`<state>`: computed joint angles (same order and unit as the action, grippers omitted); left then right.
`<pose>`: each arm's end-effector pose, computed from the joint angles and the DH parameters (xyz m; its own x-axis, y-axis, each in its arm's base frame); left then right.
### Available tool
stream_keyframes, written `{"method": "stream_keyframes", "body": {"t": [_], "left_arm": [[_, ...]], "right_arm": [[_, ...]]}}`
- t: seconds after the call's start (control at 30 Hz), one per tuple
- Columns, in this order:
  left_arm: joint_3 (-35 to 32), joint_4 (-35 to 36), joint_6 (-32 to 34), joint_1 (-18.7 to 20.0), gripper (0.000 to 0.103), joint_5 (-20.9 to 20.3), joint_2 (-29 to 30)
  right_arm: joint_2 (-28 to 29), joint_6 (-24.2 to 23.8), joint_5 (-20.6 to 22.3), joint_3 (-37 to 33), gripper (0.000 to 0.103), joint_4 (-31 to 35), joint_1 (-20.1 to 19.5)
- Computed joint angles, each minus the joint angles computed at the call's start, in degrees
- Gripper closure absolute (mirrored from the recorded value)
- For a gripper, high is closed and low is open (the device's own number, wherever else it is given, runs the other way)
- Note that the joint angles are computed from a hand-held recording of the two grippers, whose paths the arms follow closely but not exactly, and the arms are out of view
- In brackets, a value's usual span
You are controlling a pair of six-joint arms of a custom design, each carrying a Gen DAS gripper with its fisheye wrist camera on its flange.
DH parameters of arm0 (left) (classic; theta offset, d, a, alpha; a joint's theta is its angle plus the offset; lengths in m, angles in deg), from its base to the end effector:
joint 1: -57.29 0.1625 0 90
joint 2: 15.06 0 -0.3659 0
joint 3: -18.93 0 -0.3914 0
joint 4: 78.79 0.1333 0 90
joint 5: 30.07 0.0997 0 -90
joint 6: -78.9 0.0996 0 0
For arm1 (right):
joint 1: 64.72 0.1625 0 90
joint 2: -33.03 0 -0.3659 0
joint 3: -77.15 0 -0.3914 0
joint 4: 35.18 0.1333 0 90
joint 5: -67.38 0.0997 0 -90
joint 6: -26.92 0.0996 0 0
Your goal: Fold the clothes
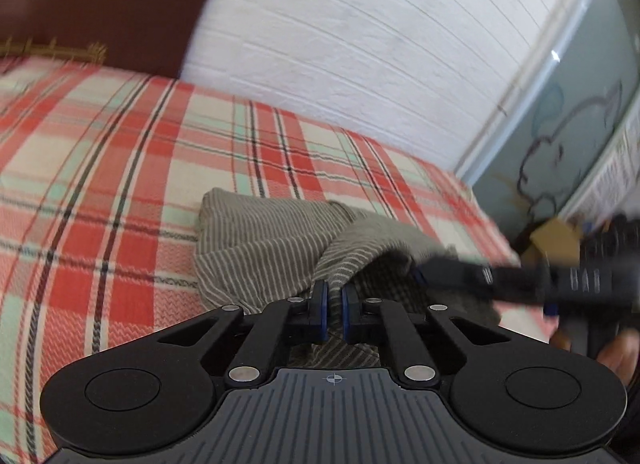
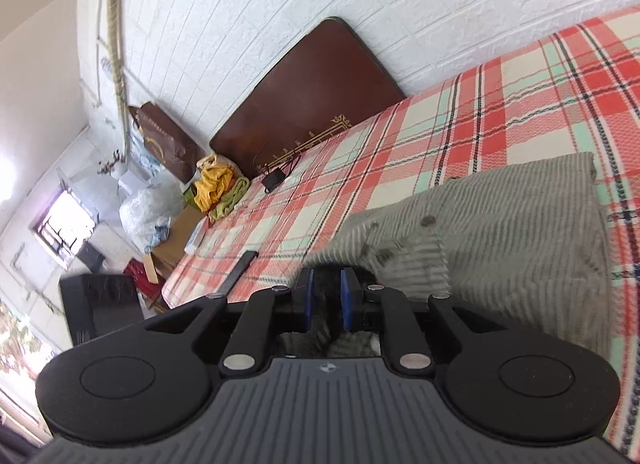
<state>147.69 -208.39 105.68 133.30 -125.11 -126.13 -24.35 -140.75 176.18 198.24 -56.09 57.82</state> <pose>0.0312 -0.3900 0.3302 -0.7548 0.6490 -0.0954 0.6322 0.6809 -0.3699 0.2854 -0.2592 -0.0174 -0.9819 -0.1804 0.0572 -0.1595 0.6257 -0.7636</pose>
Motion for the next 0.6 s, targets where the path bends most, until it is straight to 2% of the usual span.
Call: {"method": "stream_keyframes", "body": {"t": [0.07,0.17,0.33,0.47,0.6], "left_arm": [[-0.55,-0.2,-0.82,0.37,0.099,-0.31,0.64],[-0.21,-0.23,-0.75,-0.26,0.099,0.01,0.42],[0.48,-0.16,-0.11,-1.58,0.097,1.22,-0.59],[0.7,-0.13,-0.1,-2.17,0.096,1.47,-1.02],[0.97,-0.24,-1.14,-2.46,0.096,1.63,-1.11]], "right_arm": [[0.54,-2.18,-0.8,0.24,0.085,0.22,0.38],[1.5,-6.09,-2.19,-0.02,0.071,0.61,0.94],[3.32,-12.3,-2.52,-2.72,0.071,3.79,1.93],[4.85,-14.84,-2.32,-4.94,0.071,8.11,2.19],[6.72,-17.37,0.4,-6.54,0.071,10.64,3.65]]}}
